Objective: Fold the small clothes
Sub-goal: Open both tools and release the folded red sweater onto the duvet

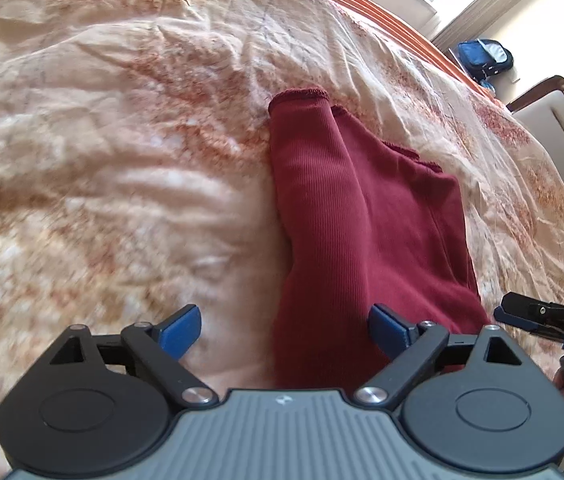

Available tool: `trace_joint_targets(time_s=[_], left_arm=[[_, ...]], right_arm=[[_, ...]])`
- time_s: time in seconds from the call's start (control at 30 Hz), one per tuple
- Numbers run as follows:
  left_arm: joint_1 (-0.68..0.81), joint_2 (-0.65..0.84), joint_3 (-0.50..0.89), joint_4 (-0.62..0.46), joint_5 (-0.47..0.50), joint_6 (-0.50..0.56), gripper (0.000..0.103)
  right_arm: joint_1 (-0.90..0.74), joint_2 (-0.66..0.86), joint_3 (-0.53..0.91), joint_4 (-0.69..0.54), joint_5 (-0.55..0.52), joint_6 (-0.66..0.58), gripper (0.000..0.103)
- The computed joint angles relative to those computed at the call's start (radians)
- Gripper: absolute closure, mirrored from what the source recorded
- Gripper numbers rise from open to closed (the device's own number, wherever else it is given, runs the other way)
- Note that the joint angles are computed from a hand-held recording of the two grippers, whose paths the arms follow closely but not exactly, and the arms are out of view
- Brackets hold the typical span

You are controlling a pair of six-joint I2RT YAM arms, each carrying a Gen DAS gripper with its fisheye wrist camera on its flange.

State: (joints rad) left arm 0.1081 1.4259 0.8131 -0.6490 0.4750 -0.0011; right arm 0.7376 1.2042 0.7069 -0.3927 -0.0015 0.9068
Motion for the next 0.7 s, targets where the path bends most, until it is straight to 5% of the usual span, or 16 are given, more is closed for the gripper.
trace_joint_targets(time_s=[0.43,0.7], left_arm=[[0.242,-0.183,0.065,-0.446,0.080,0.266,0.001],[0.293,-0.368,0.164,-0.698,0.098,0.377,0.001]], right_arm=[[0.480,0.156,0.474,-0.482,0.354,0.396,0.003],[0.681,0.280,0.787,-0.837,0.479,0.579,0.002]])
